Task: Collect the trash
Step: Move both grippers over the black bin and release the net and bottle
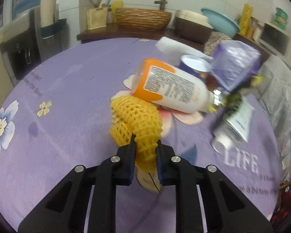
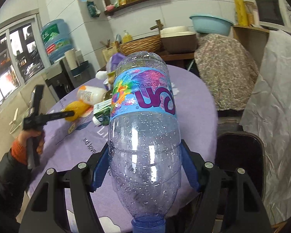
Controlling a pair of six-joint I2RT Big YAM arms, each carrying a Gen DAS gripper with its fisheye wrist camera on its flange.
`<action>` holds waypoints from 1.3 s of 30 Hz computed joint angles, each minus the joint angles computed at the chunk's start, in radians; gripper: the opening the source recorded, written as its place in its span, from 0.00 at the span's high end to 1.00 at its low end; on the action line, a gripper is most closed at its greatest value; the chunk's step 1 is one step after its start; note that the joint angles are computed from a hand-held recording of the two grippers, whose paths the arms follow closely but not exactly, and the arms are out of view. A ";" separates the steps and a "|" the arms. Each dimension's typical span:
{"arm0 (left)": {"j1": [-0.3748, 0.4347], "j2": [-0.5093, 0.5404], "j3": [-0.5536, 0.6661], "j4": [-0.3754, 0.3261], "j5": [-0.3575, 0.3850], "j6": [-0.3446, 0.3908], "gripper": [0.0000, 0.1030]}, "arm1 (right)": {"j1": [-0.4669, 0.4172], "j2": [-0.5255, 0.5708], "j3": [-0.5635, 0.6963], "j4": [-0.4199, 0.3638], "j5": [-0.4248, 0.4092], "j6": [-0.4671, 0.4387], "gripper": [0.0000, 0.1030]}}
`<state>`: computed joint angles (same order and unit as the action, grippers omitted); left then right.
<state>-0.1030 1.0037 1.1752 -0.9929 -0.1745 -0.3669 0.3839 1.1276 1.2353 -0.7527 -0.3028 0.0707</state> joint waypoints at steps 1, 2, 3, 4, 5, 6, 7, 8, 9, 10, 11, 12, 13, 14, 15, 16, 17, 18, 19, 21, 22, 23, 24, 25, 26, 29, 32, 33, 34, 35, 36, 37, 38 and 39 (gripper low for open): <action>-0.018 -0.025 -0.011 -0.001 0.000 -0.004 0.83 | -0.008 -0.013 -0.015 0.015 0.019 0.005 0.35; -0.042 -0.054 -0.023 -0.001 -0.004 -0.009 0.83 | -0.019 -0.030 -0.035 0.035 0.056 0.008 0.35; -0.066 -0.080 -0.030 -0.003 -0.004 -0.016 0.83 | -0.032 -0.044 -0.052 0.051 0.092 0.011 0.35; -0.095 -0.099 -0.034 -0.004 -0.005 -0.028 0.83 | -0.046 -0.050 -0.061 0.056 0.102 0.016 0.35; -0.126 -0.115 -0.034 -0.002 -0.004 -0.036 0.83 | -0.072 -0.054 -0.070 0.055 0.091 0.025 0.35; -0.167 -0.124 -0.028 -0.005 -0.015 -0.044 0.83 | -0.099 -0.057 -0.079 0.054 0.082 0.034 0.35; -0.203 -0.124 -0.019 -0.009 -0.022 -0.051 0.83 | -0.120 -0.060 -0.089 0.054 0.088 0.037 0.35; -0.242 -0.119 -0.005 -0.007 -0.017 -0.054 0.83 | -0.138 -0.066 -0.098 0.054 0.100 0.037 0.35; -0.279 -0.105 0.013 0.000 -0.004 -0.053 0.83 | -0.162 -0.073 -0.110 0.057 0.107 0.042 0.35; -0.314 -0.087 0.028 0.008 0.006 -0.052 0.83 | -0.186 -0.080 -0.122 0.063 0.112 0.051 0.35; -0.346 -0.059 0.050 0.018 0.032 -0.042 0.83 | -0.209 -0.084 -0.133 0.068 0.119 0.059 0.35; -0.376 -0.023 0.078 0.031 0.056 -0.030 0.83 | -0.233 -0.085 -0.141 0.068 0.135 0.061 0.35; -0.402 0.010 0.102 0.044 0.066 -0.020 0.83 | -0.246 -0.084 -0.147 0.069 0.159 0.058 0.35; -0.431 0.056 0.137 0.058 0.074 -0.001 0.83 | -0.261 -0.082 -0.158 0.074 0.195 0.051 0.35; -0.455 0.105 0.176 0.072 0.083 0.020 0.83 | -0.273 -0.079 -0.167 0.078 0.216 0.047 0.35; -0.472 0.150 0.212 0.084 0.104 0.036 0.83 | -0.294 -0.069 -0.176 0.079 0.222 0.043 0.35; -0.479 0.204 0.258 0.091 0.143 0.050 0.83 | -0.317 -0.056 -0.182 0.076 0.209 0.042 0.35; -0.485 0.267 0.312 0.090 0.182 0.059 0.83 | -0.338 -0.043 -0.188 0.073 0.191 0.044 0.35; -0.497 0.327 0.368 0.078 0.203 0.068 0.83 | -0.355 -0.030 -0.192 0.072 0.172 0.047 0.35; -0.522 0.447 0.483 0.048 0.226 0.079 0.83 | -0.369 -0.005 -0.203 0.083 0.144 0.056 0.35; -0.533 0.520 0.558 0.014 0.237 0.088 0.83 | -0.366 0.003 -0.206 0.086 0.141 0.055 0.35; -0.544 0.596 0.638 -0.029 0.232 0.101 0.83 | -0.363 0.022 -0.205 0.088 0.137 0.050 0.35; -0.556 0.664 0.711 -0.062 0.206 0.105 0.83 | -0.358 0.042 -0.203 0.093 0.138 0.049 0.35; -0.561 0.721 0.775 -0.099 0.205 0.111 0.83 | -0.351 0.050 -0.208 0.101 0.143 0.052 0.35; -0.565 0.793 0.860 -0.151 0.212 0.118 0.83 | -0.348 0.063 -0.210 0.107 0.143 0.052 0.35; -0.570 0.967 1.068 -0.279 0.187 0.098 0.83 | -0.349 0.120 -0.202 0.109 0.148 0.059 0.35; -0.568 1.074 1.192 -0.368 0.168 0.077 0.83 | -0.346 0.170 -0.182 0.107 0.153 0.081 0.35; -0.564 1.101 1.225 -0.394 0.183 0.068 0.83 | -0.347 0.187 -0.175 0.106 0.157 0.087 0.35; -0.562 1.122 1.244 -0.412 0.189 0.063 0.83 | -0.346 0.200 -0.167 0.098 0.160 0.092 0.35; -0.563 1.135 1.252 -0.421 0.182 0.061 0.82 | -0.344 0.214 -0.162 0.096 0.166 0.097 0.35; -0.562 1.143 1.255 -0.427 0.176 0.062 0.82 | -0.342 0.222 -0.161 0.098 0.171 0.099 0.35; -0.560 1.150 1.253 -0.431 0.173 0.057 0.82 | -0.341 0.233 -0.162 0.103 0.170 0.096 0.35; -0.557 1.156 1.251 -0.434 0.178 0.050 0.82 | -0.339 0.238 -0.163 0.106 0.172 0.095 0.35; -0.554 1.166 1.262 -0.453 0.179 0.045 0.82 | -0.336 0.246 -0.164 0.111 0.177 0.095 0.35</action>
<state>-0.6566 2.1692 2.4369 -1.4462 0.0049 -0.3218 0.0480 1.3733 1.0717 -0.6415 -0.1256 0.1658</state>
